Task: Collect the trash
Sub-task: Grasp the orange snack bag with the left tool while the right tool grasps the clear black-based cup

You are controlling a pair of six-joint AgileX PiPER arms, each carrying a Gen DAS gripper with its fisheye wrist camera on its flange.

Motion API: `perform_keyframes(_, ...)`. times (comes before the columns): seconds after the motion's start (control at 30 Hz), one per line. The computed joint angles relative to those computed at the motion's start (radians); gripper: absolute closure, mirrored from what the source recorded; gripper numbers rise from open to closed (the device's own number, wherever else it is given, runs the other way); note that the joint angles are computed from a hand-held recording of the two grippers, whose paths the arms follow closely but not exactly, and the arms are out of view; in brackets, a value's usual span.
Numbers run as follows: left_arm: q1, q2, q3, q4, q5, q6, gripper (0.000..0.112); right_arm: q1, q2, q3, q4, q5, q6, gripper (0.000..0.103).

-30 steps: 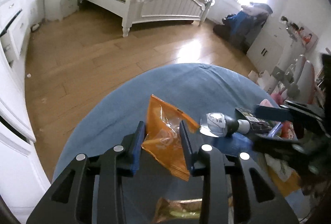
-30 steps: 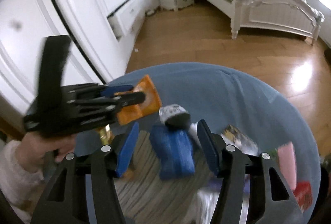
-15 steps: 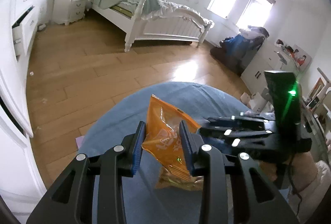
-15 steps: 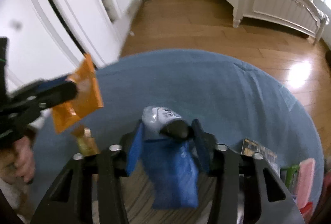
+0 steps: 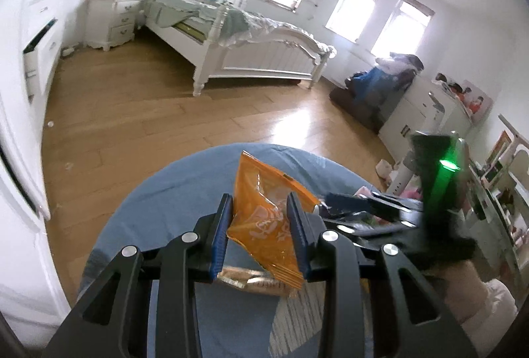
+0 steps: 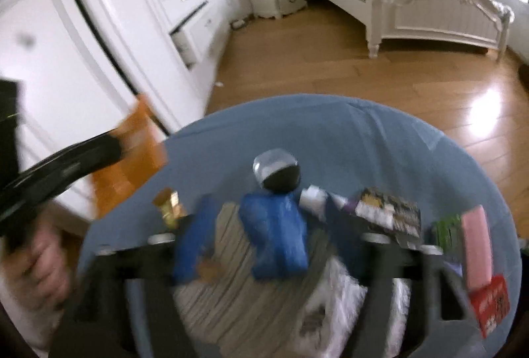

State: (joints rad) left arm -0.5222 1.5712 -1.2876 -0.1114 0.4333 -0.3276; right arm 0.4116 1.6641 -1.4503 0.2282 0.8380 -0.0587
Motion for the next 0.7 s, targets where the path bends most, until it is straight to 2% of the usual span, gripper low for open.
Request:
perform_keyframes(0.13, 0.033, -0.082, 0.101, 0.004, -0.012, -0.029, 0.078, 0.071, 0.184, -0.224, -0.165, 0.093, 0.129, 0.028)
perform_keyframes(0.2, 0.046, -0.108, 0.123, 0.011, -0.003, -0.035, 0.078, 0.079, 0.293, -0.359, -0.198, 0.201, 0.138, 0.032)
perform_keyframes(0.23, 0.057, -0.121, 0.134, 0.006, 0.001, -0.026, 0.078, 0.082, 0.332, -0.4, -0.202, 0.241, 0.13, 0.045)
perform_keyframes(0.27, 0.063, -0.128, 0.139, 0.003, 0.005, -0.021, 0.078, 0.089, 0.335, -0.406, -0.225, 0.24, 0.131, 0.055)
perform_keyframes(0.3, 0.069, -0.135, 0.143, 0.003, 0.007, -0.018, 0.078, 0.092, 0.332, -0.401, -0.234, 0.233, 0.127, 0.059)
perform_keyframes(0.43, 0.084, -0.14, 0.135, -0.021, 0.015, 0.013, 0.078, 0.034, 0.227, -0.252, -0.054, 0.115, 0.037, 0.059)
perform_keyframes(0.5, 0.083, -0.139, 0.121, -0.049, 0.015, 0.04, 0.078, -0.03, 0.096, -0.082, 0.138, 0.0, -0.095, 0.059)
perform_keyframes(0.57, 0.068, -0.137, 0.107, -0.074, 0.012, 0.063, 0.078, -0.095, -0.046, 0.069, 0.338, -0.063, -0.22, 0.059)
perform_keyframes(0.63, 0.04, -0.125, 0.076, -0.071, 0.019, 0.067, 0.078, -0.204, -0.221, 0.228, 0.538, -0.085, -0.351, 0.059)
perform_keyframes(0.7, -0.003, -0.089, 0.014, -0.078, 0.031, 0.075, 0.078, -0.358, -0.351, 0.347, 0.737, -0.044, -0.518, 0.059)
